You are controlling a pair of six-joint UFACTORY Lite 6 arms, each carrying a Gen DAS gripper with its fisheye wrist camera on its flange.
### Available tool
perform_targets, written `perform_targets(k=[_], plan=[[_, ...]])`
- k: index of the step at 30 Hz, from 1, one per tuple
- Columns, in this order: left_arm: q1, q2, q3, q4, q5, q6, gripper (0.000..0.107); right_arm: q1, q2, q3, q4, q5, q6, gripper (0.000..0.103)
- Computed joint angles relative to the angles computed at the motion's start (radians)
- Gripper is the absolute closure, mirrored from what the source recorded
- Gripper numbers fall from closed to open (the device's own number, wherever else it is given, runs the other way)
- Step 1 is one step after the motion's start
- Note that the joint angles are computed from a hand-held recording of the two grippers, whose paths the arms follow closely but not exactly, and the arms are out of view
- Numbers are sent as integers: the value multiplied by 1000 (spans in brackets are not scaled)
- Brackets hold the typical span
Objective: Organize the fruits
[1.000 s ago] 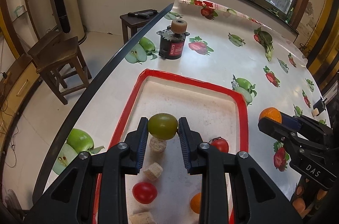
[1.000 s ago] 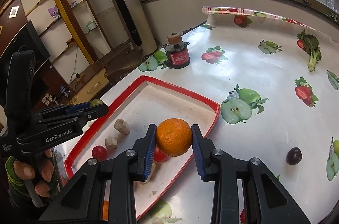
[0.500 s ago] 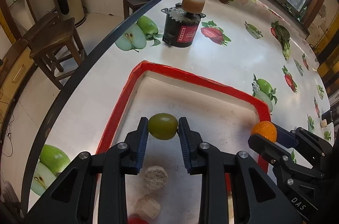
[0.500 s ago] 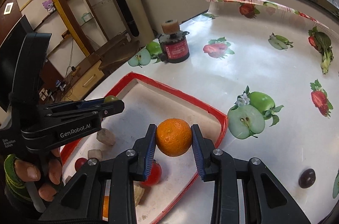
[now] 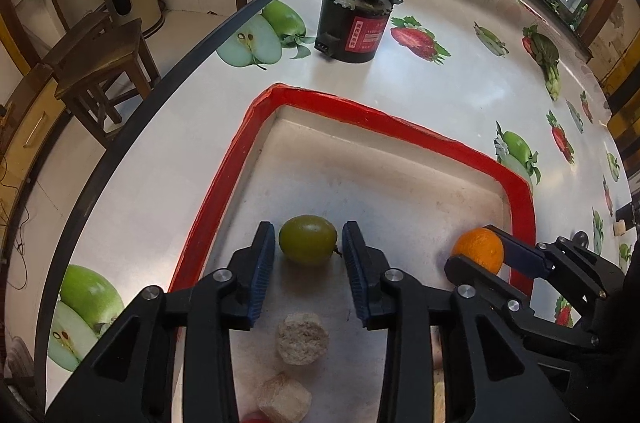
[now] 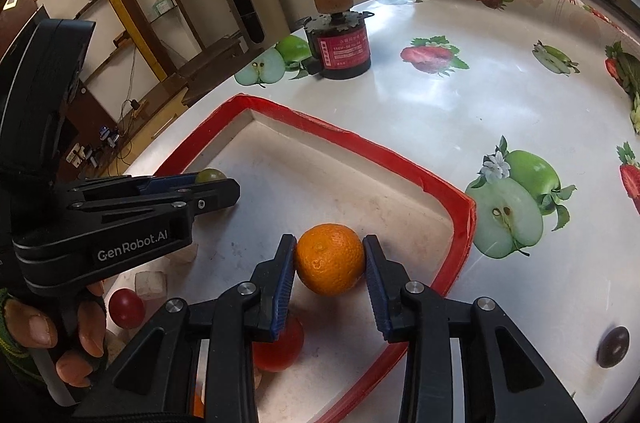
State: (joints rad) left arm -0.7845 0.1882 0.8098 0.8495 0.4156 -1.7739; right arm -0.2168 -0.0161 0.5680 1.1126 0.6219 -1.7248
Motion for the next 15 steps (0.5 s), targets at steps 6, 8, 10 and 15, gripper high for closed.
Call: perform_targets(k=[6, 8, 10, 15], plan=[[-47, -38, -15, 11, 48, -37, 63, -31, -68, -21, -26, 35, 10, 54], [-68, -55, -18, 4, 72, -41, 63, -49, -88, -19, -59, 62, 34, 54], [-91, -73, -22, -7, 100, -48, 63, -79, -116, -26, -83, 91, 39, 54], [-165, -118, -41, 21, 158, -125, 52, -189, -202, -46, -156, 190, 39, 51]])
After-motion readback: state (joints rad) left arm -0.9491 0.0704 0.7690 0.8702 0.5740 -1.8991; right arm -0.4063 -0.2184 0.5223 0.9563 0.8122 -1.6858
